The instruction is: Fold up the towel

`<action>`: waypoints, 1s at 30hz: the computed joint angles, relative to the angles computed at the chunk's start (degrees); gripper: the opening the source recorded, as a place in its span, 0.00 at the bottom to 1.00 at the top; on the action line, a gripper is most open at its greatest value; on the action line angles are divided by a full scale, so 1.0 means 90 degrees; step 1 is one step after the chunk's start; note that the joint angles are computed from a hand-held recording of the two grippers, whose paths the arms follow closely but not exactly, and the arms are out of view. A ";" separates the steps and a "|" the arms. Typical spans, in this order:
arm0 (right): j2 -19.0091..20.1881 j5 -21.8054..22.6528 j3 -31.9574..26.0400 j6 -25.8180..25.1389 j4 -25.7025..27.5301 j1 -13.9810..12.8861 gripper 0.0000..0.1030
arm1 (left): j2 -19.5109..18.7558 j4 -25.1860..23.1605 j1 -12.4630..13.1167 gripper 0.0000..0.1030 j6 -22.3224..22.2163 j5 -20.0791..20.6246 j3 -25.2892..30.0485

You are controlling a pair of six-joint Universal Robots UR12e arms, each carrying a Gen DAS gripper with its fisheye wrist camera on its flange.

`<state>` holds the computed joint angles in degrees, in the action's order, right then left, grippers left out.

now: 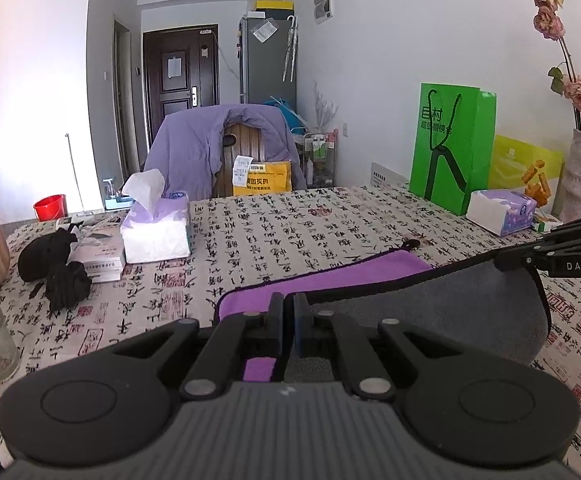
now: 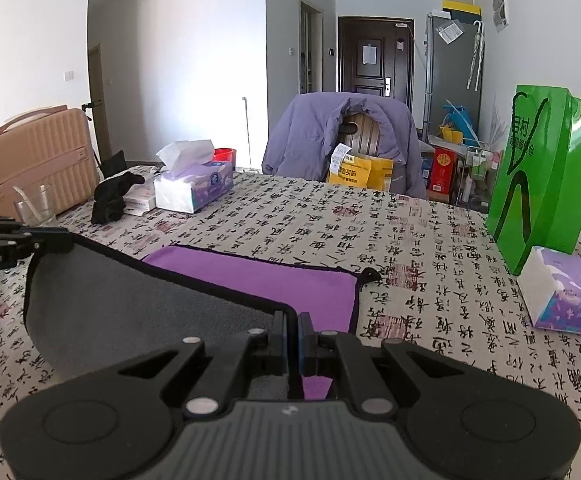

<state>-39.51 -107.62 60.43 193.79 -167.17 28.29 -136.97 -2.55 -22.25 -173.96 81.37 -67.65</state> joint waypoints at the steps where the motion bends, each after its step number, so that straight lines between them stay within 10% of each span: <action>1: 0.0017 0.0003 -0.0037 -0.0005 0.0022 -0.0010 0.04 | -0.0021 -0.0019 -0.0001 0.05 0.0007 0.0000 0.0044; 30: 0.0386 0.0109 -0.0683 -0.0122 0.0371 -0.0194 0.04 | -0.0709 -0.0724 -0.0017 0.05 0.0147 0.0215 0.1323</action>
